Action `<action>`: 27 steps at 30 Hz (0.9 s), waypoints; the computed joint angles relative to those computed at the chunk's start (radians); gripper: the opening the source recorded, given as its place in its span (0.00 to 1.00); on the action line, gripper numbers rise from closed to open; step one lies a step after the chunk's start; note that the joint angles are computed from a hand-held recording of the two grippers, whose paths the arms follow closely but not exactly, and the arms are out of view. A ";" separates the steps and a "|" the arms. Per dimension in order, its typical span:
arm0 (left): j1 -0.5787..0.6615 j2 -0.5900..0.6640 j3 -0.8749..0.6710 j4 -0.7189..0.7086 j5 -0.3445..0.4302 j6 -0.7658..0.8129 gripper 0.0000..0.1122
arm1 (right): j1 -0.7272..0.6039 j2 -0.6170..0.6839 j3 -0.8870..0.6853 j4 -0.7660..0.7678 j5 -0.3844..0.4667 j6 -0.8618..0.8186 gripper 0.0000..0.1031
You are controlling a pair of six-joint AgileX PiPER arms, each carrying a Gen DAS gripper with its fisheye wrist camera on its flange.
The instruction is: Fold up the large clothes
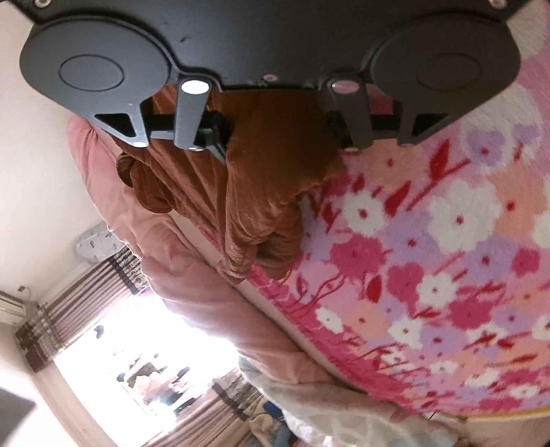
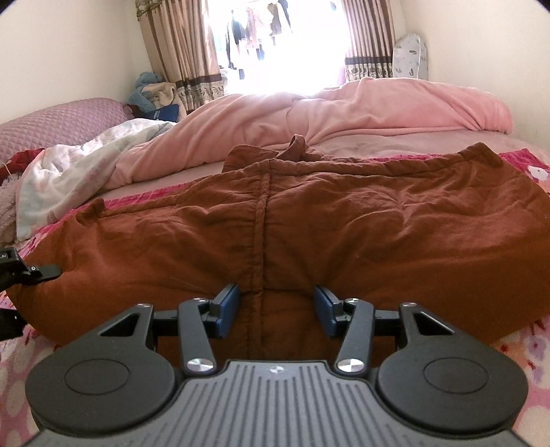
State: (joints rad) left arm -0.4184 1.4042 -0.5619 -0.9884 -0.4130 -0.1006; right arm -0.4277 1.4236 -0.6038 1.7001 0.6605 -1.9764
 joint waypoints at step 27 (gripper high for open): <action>-0.348 0.304 -0.760 -0.260 0.080 0.500 0.19 | -0.555 0.223 -0.282 -0.213 0.437 0.194 0.57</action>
